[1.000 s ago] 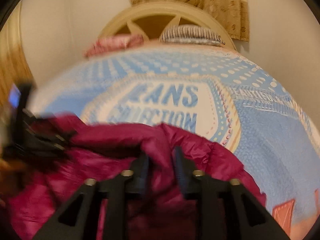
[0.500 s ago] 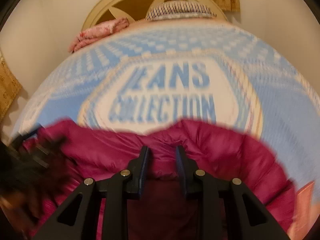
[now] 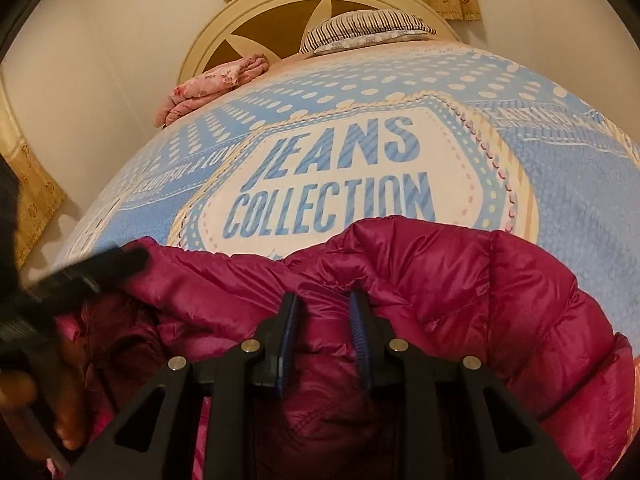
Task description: Fold large clothes
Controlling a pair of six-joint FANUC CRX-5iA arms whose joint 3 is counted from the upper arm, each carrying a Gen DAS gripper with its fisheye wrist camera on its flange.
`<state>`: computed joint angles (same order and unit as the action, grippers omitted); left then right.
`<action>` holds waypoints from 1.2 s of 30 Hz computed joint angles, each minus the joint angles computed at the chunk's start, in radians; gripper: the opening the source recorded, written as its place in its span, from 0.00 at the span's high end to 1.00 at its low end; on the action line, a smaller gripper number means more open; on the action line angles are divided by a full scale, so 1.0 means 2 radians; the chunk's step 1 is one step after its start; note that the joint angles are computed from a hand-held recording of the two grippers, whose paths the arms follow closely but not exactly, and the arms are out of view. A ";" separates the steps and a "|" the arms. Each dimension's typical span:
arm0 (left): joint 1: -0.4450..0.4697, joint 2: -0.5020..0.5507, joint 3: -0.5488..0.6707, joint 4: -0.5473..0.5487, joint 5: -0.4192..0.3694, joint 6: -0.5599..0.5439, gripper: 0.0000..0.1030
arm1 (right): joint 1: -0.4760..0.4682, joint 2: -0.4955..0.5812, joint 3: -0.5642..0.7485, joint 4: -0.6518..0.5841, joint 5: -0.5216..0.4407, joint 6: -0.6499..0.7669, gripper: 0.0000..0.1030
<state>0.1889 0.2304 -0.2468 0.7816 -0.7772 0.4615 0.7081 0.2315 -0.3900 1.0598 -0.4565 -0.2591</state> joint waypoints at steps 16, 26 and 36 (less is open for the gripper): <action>-0.027 -0.013 -0.007 -0.099 0.077 0.045 0.00 | 0.012 0.016 0.030 -0.045 -0.034 0.052 0.73; -0.032 -0.015 -0.008 -0.113 0.088 0.054 0.00 | 0.020 0.025 0.044 -0.057 -0.059 0.071 0.73; -0.033 -0.015 -0.008 -0.117 0.092 0.056 0.00 | 0.025 0.033 0.057 -0.069 -0.076 0.087 0.73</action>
<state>0.1228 0.1995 -0.2637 0.5483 -0.5939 0.5730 0.7579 0.2976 -0.2766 0.9222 -0.6085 -0.0856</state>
